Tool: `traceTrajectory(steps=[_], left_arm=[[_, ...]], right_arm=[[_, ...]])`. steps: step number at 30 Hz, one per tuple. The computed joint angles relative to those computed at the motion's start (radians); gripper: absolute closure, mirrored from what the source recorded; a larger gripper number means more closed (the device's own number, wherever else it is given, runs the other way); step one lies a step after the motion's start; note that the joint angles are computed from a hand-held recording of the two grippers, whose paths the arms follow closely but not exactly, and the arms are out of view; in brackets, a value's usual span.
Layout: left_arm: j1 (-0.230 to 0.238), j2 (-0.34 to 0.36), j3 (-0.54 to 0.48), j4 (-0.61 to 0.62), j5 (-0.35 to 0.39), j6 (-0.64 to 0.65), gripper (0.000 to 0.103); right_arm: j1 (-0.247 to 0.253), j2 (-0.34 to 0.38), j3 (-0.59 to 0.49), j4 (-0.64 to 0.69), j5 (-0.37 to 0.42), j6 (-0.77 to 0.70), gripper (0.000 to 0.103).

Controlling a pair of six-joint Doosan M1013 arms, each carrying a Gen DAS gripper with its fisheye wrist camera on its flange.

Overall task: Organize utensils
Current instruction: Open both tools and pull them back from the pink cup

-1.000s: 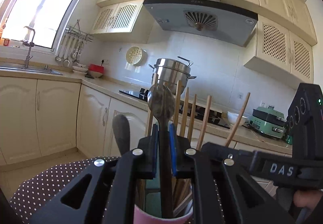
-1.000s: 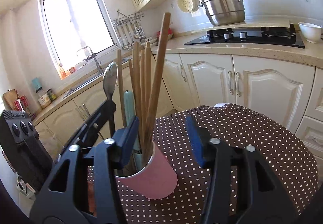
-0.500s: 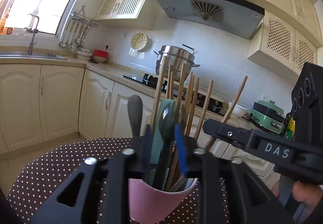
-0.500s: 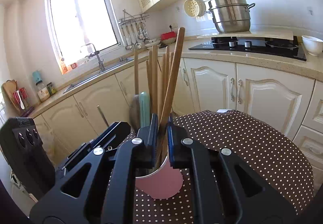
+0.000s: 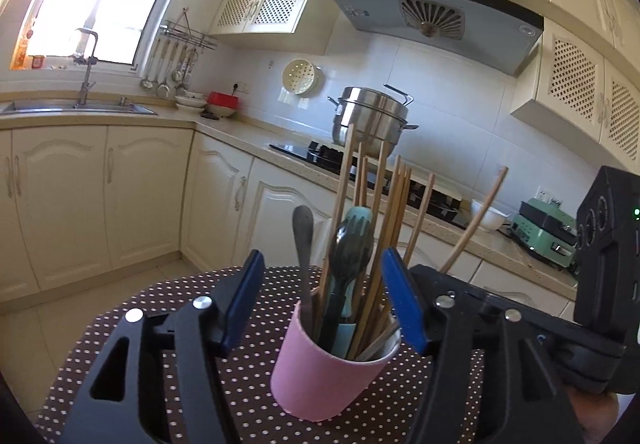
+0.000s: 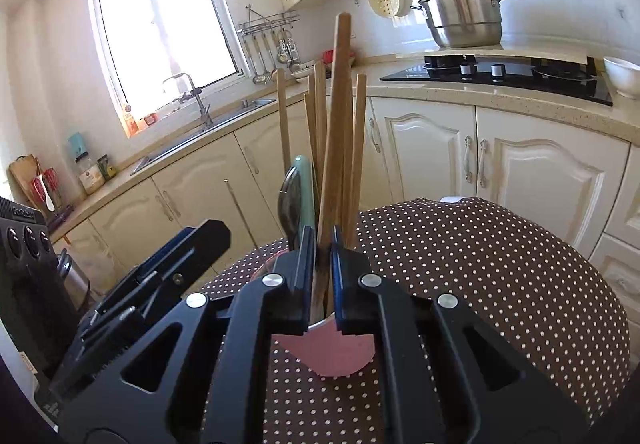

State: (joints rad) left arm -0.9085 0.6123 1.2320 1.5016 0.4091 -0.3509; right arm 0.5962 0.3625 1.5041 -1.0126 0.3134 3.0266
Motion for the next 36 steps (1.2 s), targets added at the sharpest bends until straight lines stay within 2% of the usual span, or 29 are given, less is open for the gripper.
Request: traceTrajectory(steps=[3, 5, 7, 8, 11, 13, 20, 26, 33, 36], left_arm=[[-0.011, -0.014, 0.001, -0.071, 0.047, 0.091, 0.038], [-0.017, -0.027, 0.007, -0.103, 0.068, 0.127, 0.035], [-0.026, -0.040, 0.013, -0.129, 0.103, 0.153, 0.032], [-0.029, -0.046, 0.017, -0.136, 0.115, 0.163, 0.032], [-0.041, -0.068, 0.035, -0.154, 0.151, 0.183, 0.030], [-0.048, -0.083, 0.052, -0.142, 0.161, 0.169, 0.029], [-0.081, -0.121, 0.086, -0.137, 0.237, 0.176, 0.027], [-0.116, -0.154, 0.122, -0.085, 0.297, 0.165, 0.025], [-0.153, -0.196, 0.171, -0.027, 0.316, 0.130, 0.020], [-0.175, -0.206, 0.181, -0.002, 0.356, 0.143, 0.018]], right_arm=[[0.016, -0.014, 0.012, -0.072, 0.027, 0.064, 0.094], [0.024, -0.023, 0.020, -0.097, 0.038, 0.088, 0.090], [0.040, -0.033, 0.029, -0.153, 0.077, 0.131, 0.063], [0.046, -0.040, 0.039, -0.199, 0.087, 0.175, 0.058], [0.060, -0.058, 0.059, -0.240, 0.115, 0.227, 0.057], [0.066, -0.069, 0.069, -0.248, 0.131, 0.241, 0.052], [0.104, -0.107, 0.109, -0.318, 0.204, 0.322, 0.050], [0.171, -0.139, 0.146, -0.458, 0.322, 0.411, 0.046], [0.262, -0.156, 0.165, -0.545, 0.515, 0.387, 0.040], [0.293, -0.165, 0.180, -0.580, 0.566, 0.400, 0.036]])
